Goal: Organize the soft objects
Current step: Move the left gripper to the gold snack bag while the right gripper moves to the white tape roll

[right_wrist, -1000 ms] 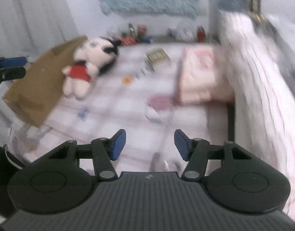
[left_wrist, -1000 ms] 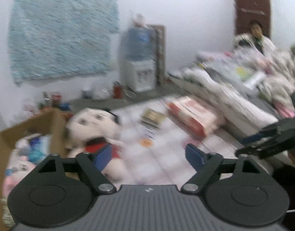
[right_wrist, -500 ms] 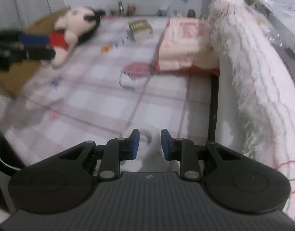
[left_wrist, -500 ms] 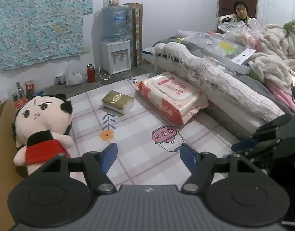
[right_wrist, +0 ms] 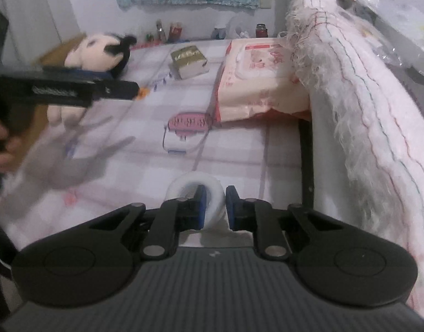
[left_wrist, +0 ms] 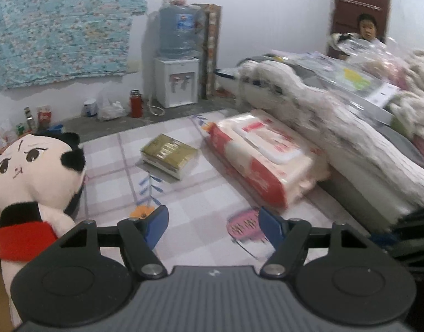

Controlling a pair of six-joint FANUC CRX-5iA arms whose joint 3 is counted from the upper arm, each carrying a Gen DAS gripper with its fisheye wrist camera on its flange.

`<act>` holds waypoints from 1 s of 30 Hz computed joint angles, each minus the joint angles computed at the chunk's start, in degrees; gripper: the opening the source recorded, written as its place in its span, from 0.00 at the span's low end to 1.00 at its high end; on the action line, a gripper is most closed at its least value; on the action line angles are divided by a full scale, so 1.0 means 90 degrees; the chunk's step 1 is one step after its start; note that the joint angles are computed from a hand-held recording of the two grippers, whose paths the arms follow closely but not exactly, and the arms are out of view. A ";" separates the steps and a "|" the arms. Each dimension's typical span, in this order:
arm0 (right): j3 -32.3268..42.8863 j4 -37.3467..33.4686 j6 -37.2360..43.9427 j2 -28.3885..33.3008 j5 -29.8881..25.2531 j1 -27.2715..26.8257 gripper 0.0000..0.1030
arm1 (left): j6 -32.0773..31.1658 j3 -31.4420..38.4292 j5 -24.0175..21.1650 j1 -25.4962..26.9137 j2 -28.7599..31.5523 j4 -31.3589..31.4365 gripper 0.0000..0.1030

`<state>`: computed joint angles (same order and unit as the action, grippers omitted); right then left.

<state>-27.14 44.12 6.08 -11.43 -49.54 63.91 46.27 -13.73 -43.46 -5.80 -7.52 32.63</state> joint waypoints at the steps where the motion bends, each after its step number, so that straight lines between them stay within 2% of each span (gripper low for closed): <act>1: -0.0097 0.0167 -0.0312 -0.0018 0.0147 -0.0082 0.13 | 0.0213 0.0096 0.0088 -0.0033 0.0088 -0.0130 0.71; 4: -0.0304 0.0236 -0.0799 -0.0064 0.0890 -0.0453 0.13 | 0.0811 0.0423 0.0331 -0.0119 0.0428 -0.0305 0.77; 6: -0.0318 0.0329 -0.0997 0.0069 0.1092 -0.0625 0.13 | 0.1192 0.0653 0.0638 -0.0220 0.0683 -0.0497 0.79; 8: -0.0286 0.0421 -0.1028 0.0196 0.1107 -0.0673 0.13 | 0.1866 0.1063 0.0774 -0.0320 0.1027 -0.0944 0.82; 10: -0.0302 0.0615 -0.1147 0.0255 0.1058 -0.0668 0.13 | 0.2390 0.1518 0.0594 -0.0356 0.1441 -0.1084 0.83; 12: -0.0391 0.0741 -0.1376 0.0234 0.1164 -0.0737 0.13 | 0.3242 0.2166 0.0280 -0.0421 0.1958 -0.1436 0.83; 16: -0.0468 0.0711 -0.1525 0.0204 0.1397 -0.0851 0.14 | 0.4933 0.3532 -0.0336 -0.0689 0.2881 -0.2710 0.83; 18: -0.0472 0.0744 -0.1525 0.0213 0.1392 -0.0846 0.14 | 0.5447 0.4187 -0.0831 -0.0745 0.3361 -0.2948 0.83; 19: -0.0482 0.0745 -0.1539 0.0207 0.1416 -0.0856 0.14 | 0.5596 0.4269 -0.0781 -0.0795 0.3432 -0.3089 0.85; 21: -0.0508 0.0747 -0.1549 0.0181 0.1467 -0.0876 0.14 | 0.5592 0.4551 -0.1018 -0.0919 0.3549 -0.3487 0.80; 22: -0.0511 0.0743 -0.1542 0.0179 0.1476 -0.0878 0.14 | 0.5545 0.4647 -0.1136 -0.1006 0.3546 -0.3811 0.70; 23: -0.0516 0.0752 -0.1545 0.0176 0.1482 -0.0880 0.14 | 0.5362 0.4602 -0.1147 -0.1028 0.3493 -0.3914 0.70; 25: -0.0563 0.0816 -0.1584 0.0133 0.1496 -0.0871 0.14 | 0.4784 0.4191 -0.1006 -0.0909 0.3247 -0.3639 0.70; 30: -0.0679 0.1094 -0.1735 0.0040 0.1497 -0.0797 0.14 | 0.4193 0.3208 -0.1001 -0.0642 0.2460 -0.3413 0.69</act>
<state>-33.25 53.97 -9.53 -11.07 -36.07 56.74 84.01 15.14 -52.47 -11.58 14.62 1.92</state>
